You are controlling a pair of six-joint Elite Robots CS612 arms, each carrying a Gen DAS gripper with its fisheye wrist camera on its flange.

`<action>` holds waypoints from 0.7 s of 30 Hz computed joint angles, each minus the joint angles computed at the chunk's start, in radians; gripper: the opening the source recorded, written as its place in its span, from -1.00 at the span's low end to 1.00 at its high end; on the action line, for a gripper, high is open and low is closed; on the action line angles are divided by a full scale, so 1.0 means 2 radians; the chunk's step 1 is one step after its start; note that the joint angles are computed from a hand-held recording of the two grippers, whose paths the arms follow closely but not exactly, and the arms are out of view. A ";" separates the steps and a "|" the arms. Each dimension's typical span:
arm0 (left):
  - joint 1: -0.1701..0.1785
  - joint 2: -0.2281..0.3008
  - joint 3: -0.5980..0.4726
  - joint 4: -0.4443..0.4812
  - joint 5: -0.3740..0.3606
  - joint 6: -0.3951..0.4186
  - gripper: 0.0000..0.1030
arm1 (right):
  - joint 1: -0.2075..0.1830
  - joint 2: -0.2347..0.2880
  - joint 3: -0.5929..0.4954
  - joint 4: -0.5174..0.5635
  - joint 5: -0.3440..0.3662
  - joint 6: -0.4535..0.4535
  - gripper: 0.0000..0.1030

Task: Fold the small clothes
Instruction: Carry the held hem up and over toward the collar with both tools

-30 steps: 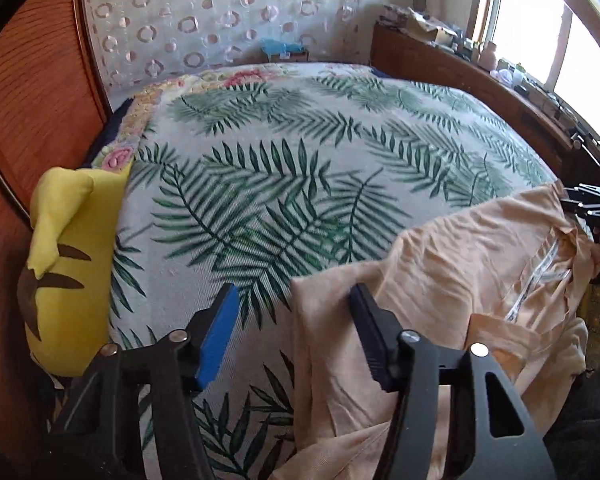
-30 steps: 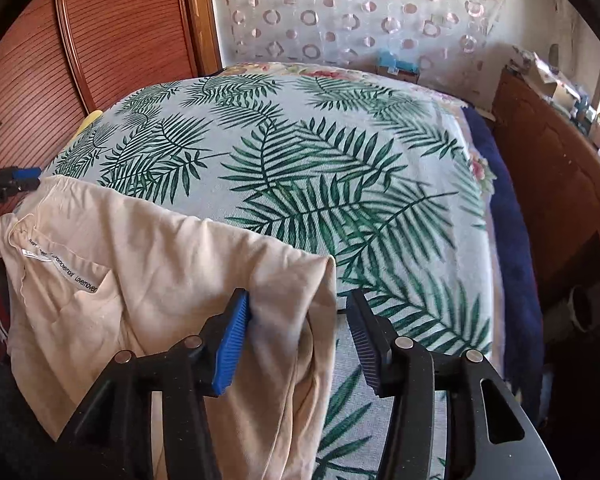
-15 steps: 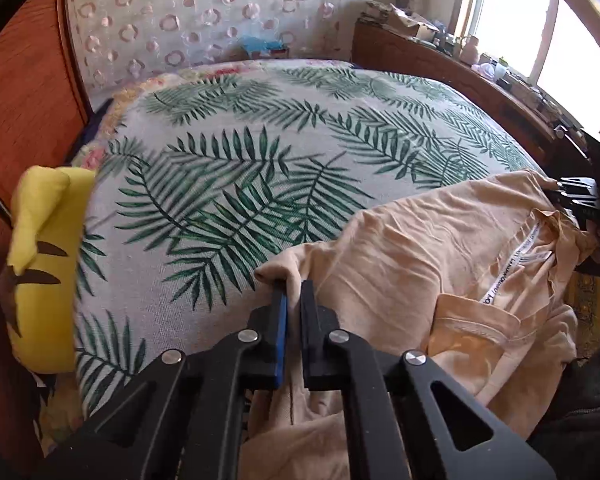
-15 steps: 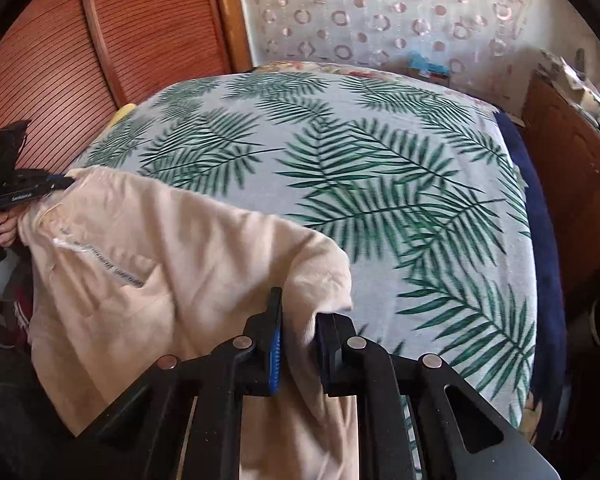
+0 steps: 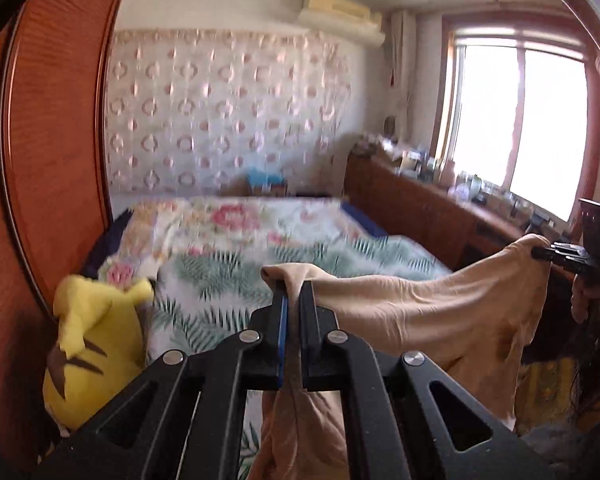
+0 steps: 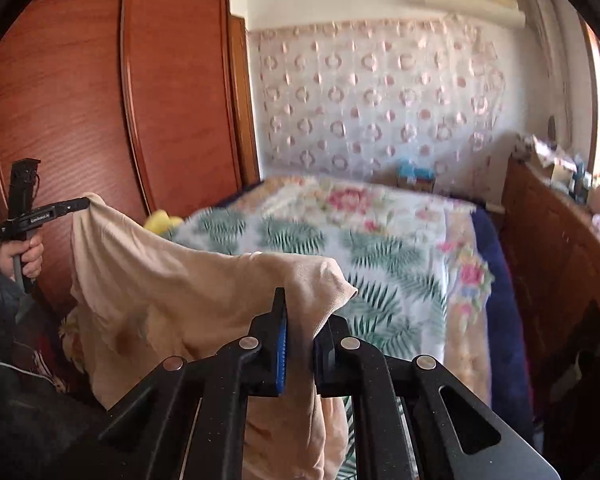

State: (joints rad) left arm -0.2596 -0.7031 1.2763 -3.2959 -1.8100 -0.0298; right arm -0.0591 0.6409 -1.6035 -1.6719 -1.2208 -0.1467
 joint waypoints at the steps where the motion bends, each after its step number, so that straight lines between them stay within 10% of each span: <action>1: 0.001 -0.003 -0.001 -0.016 -0.001 -0.004 -0.89 | 0.000 -0.004 -0.004 -0.012 -0.003 -0.001 -0.81; 12: 0.003 -0.019 -0.031 -0.096 0.012 -0.007 -0.89 | 0.001 -0.048 -0.010 -0.082 -0.014 -0.048 -0.82; 21: 0.001 0.014 -0.115 -0.060 0.066 0.005 -0.89 | 0.011 -0.082 0.050 -0.123 -0.048 -0.088 -0.82</action>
